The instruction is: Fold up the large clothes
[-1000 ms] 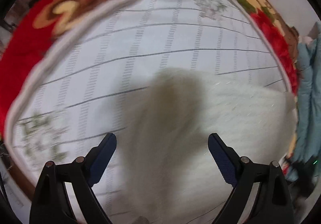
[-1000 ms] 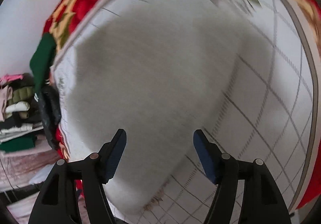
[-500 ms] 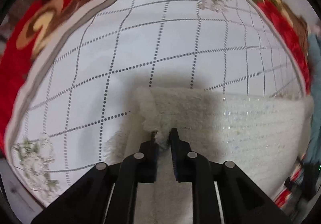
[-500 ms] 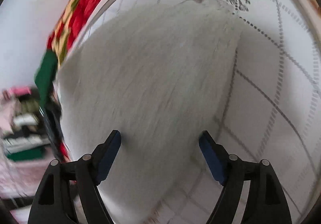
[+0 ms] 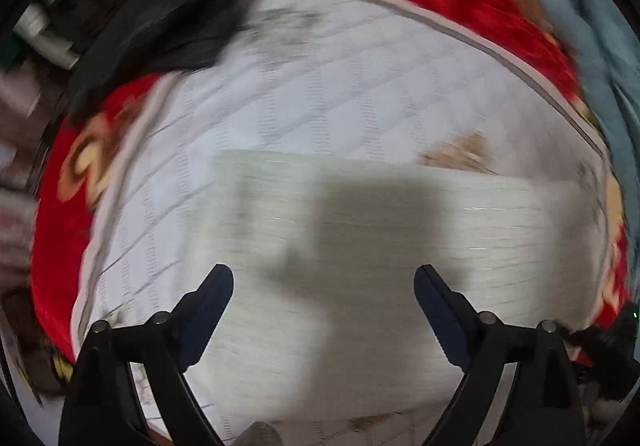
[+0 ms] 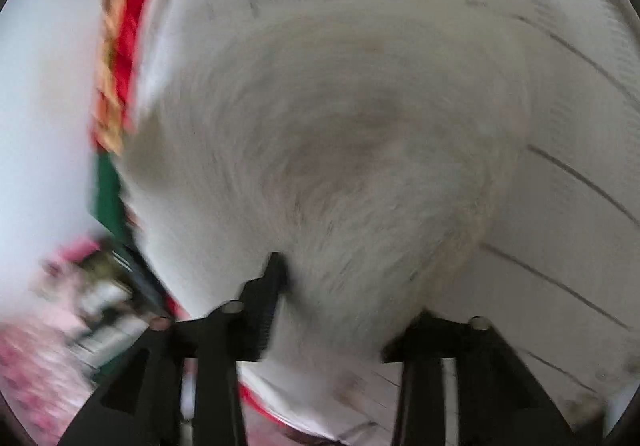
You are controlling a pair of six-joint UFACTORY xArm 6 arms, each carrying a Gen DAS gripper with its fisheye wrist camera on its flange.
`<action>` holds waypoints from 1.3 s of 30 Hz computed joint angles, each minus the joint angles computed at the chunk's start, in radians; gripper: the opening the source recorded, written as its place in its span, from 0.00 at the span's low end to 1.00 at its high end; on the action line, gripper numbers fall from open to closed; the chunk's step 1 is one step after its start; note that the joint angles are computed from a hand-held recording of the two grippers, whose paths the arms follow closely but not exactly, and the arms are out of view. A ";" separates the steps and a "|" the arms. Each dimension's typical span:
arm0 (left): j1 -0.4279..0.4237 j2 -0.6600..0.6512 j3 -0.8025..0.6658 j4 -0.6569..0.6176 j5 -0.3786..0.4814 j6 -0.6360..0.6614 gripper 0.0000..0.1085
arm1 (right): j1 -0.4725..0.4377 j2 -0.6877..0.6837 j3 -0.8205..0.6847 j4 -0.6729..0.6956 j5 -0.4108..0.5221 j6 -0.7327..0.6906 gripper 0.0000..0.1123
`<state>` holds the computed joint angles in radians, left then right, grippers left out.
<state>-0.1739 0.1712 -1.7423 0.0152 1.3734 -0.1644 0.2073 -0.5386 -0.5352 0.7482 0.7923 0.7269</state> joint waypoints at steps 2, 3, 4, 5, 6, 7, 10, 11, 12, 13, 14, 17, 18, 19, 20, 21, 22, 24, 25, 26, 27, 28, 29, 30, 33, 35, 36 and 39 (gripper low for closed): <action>-0.064 0.009 0.017 -0.002 -0.023 0.008 0.85 | -0.014 -0.022 -0.071 -0.161 0.197 0.015 0.41; -0.102 0.019 0.034 0.010 -0.047 0.000 0.85 | -0.016 -0.024 -0.101 -0.216 0.248 0.026 0.41; -0.129 0.036 0.043 0.019 -0.062 -0.006 0.85 | -0.011 -0.040 -0.135 -0.285 0.294 0.045 0.41; -0.153 0.070 0.034 0.030 -0.067 -0.011 0.85 | -0.009 -0.055 -0.165 -0.329 0.322 0.058 0.41; -0.173 0.109 0.020 0.043 -0.065 -0.016 0.85 | -0.007 -0.057 -0.193 -0.360 0.337 0.067 0.41; -0.184 0.139 0.011 0.060 -0.065 -0.021 0.86 | -0.005 -0.055 -0.213 -0.377 0.339 0.067 0.40; -0.180 0.182 -0.007 0.061 -0.064 -0.065 0.95 | -0.009 0.020 -0.301 -0.354 0.316 -0.022 0.24; -0.173 0.191 -0.017 0.045 -0.057 -0.065 0.95 | -0.003 0.053 -0.331 -0.361 0.319 -0.044 0.24; -0.169 0.199 -0.028 0.038 -0.052 -0.061 0.95 | 0.009 0.098 -0.364 -0.373 0.313 -0.065 0.24; -0.168 0.201 -0.030 0.037 -0.051 -0.059 0.95 | 0.016 0.129 -0.382 -0.365 0.306 -0.081 0.24; -0.168 0.198 -0.024 0.039 -0.056 -0.058 0.95 | 0.022 0.154 -0.396 -0.359 0.299 -0.086 0.24; -0.168 0.187 -0.003 0.035 -0.071 -0.063 0.95 | 0.024 0.236 -0.410 -0.339 0.271 -0.136 0.24; -0.167 0.184 0.003 0.031 -0.074 -0.065 0.95 | 0.040 0.261 -0.428 -0.348 0.272 -0.133 0.24; -0.166 0.181 0.008 0.026 -0.077 -0.066 0.95 | 0.048 0.319 -0.459 -0.379 0.276 -0.142 0.24; -0.164 0.178 0.016 0.021 -0.083 -0.063 0.95 | 0.065 0.379 -0.493 -0.398 0.280 -0.138 0.24; -0.159 0.177 0.022 0.013 -0.087 -0.055 0.95 | 0.058 0.426 -0.508 -0.401 0.297 -0.161 0.22; -0.153 0.175 0.033 0.004 -0.096 -0.046 0.95 | 0.053 0.470 -0.515 -0.395 0.290 -0.162 0.21; -0.150 0.171 0.049 -0.002 -0.113 -0.034 0.95 | 0.042 0.518 -0.515 -0.382 0.249 -0.172 0.19; -0.147 0.177 0.033 -0.007 -0.098 -0.030 0.95 | 0.030 0.549 -0.545 -0.375 0.269 -0.178 0.19; -0.141 0.184 0.014 -0.016 -0.078 -0.024 0.95 | 0.017 0.576 -0.592 -0.368 0.329 -0.171 0.19; -0.131 0.185 -0.006 -0.031 -0.052 -0.019 0.95 | 0.013 0.589 -0.621 -0.371 0.365 -0.176 0.19; -0.119 0.172 -0.011 -0.038 -0.042 -0.020 0.95 | 0.008 0.602 -0.667 -0.375 0.423 -0.187 0.21; -0.108 0.163 -0.019 -0.034 -0.038 -0.021 0.95 | 0.004 0.594 -0.683 -0.361 0.441 -0.192 0.21; -0.096 0.139 -0.009 -0.021 -0.041 -0.029 0.95 | -0.003 0.554 -0.676 -0.306 0.416 -0.218 0.21; -0.056 0.090 0.016 0.025 -0.030 -0.066 0.95 | 0.015 0.529 -0.723 -0.241 0.379 -0.278 0.21; -0.024 0.072 0.031 0.040 -0.020 -0.086 0.95 | 0.046 0.578 -0.797 -0.226 0.381 -0.330 0.21; -0.010 0.063 0.045 0.048 -0.020 -0.095 0.95 | 0.073 0.639 -0.858 -0.240 0.391 -0.347 0.21; 0.023 0.024 0.097 0.082 -0.021 -0.102 0.95 | 0.129 0.816 -1.015 -0.335 0.464 -0.326 0.17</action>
